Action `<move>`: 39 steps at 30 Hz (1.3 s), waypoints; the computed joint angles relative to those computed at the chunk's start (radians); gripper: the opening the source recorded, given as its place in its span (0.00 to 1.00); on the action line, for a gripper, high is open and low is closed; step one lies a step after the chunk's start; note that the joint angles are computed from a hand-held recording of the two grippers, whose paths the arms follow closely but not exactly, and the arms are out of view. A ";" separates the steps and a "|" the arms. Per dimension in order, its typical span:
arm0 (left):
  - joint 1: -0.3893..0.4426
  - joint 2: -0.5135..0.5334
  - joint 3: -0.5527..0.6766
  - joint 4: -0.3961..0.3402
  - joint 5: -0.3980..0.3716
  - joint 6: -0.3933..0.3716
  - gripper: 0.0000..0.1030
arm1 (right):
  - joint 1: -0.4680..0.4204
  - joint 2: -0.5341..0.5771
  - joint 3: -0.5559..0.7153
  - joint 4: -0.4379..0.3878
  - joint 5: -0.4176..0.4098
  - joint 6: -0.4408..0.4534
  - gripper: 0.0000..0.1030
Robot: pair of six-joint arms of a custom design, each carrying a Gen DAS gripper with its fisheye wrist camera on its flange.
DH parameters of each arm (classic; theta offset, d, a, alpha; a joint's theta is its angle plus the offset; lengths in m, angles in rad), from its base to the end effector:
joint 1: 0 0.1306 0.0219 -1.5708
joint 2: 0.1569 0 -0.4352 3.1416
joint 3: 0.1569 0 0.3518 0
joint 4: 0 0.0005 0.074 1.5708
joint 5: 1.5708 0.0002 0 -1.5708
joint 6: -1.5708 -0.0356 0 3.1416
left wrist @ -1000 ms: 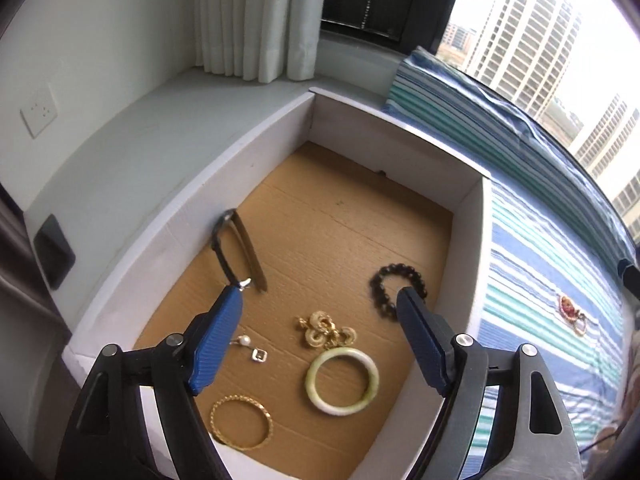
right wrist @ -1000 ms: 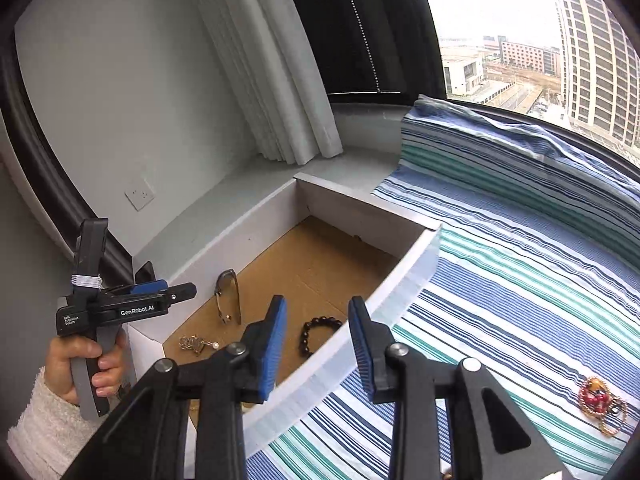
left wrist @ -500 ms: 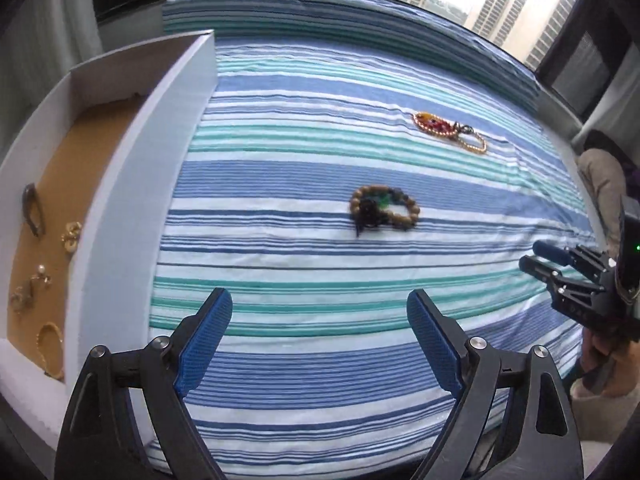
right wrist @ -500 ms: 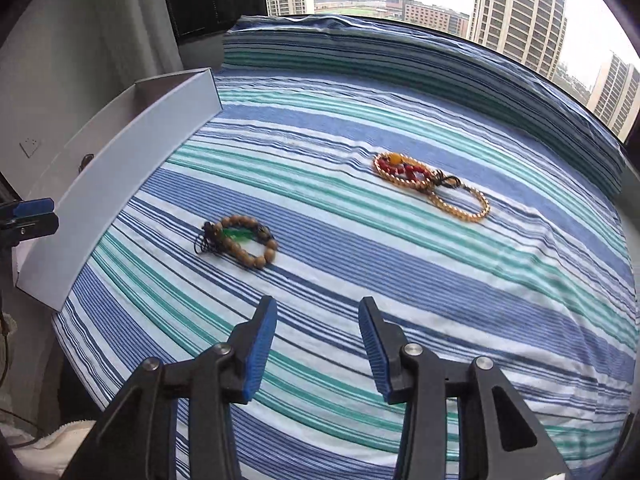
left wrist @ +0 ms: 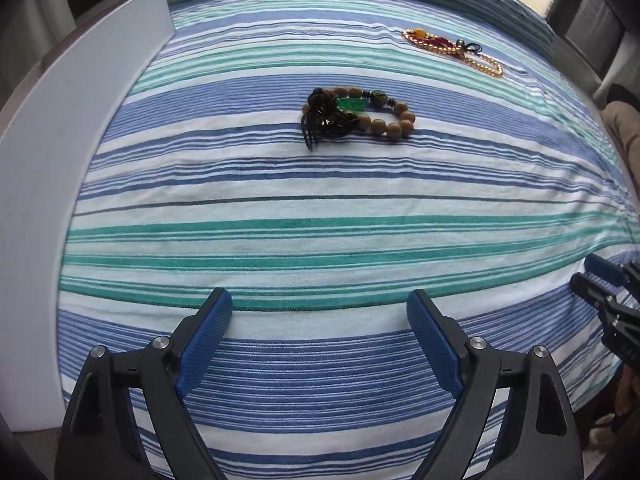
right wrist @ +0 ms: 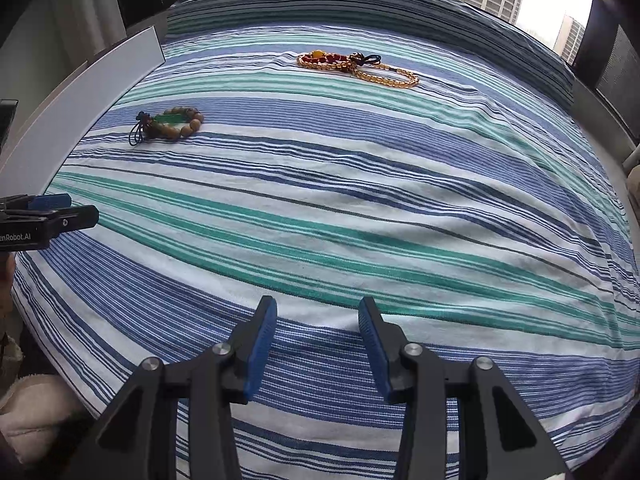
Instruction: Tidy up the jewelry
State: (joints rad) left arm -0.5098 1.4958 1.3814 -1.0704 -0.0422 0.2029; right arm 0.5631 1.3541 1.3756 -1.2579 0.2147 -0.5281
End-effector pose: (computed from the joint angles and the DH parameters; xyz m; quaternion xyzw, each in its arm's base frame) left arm 0.3916 -0.2178 0.4226 0.1460 0.9703 -0.0475 0.1869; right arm 0.3283 0.1977 0.4698 0.0007 0.9805 -0.0045 0.1963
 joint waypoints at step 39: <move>0.118 0.145 0.260 0.006 0.236 -0.041 0.12 | 0.013 0.004 -0.015 0.029 0.030 -0.029 0.46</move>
State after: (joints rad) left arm -0.3913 1.6404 1.6409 -1.0646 0.1935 0.1616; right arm 0.5765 1.3578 1.3603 -1.2292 0.2445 -0.5567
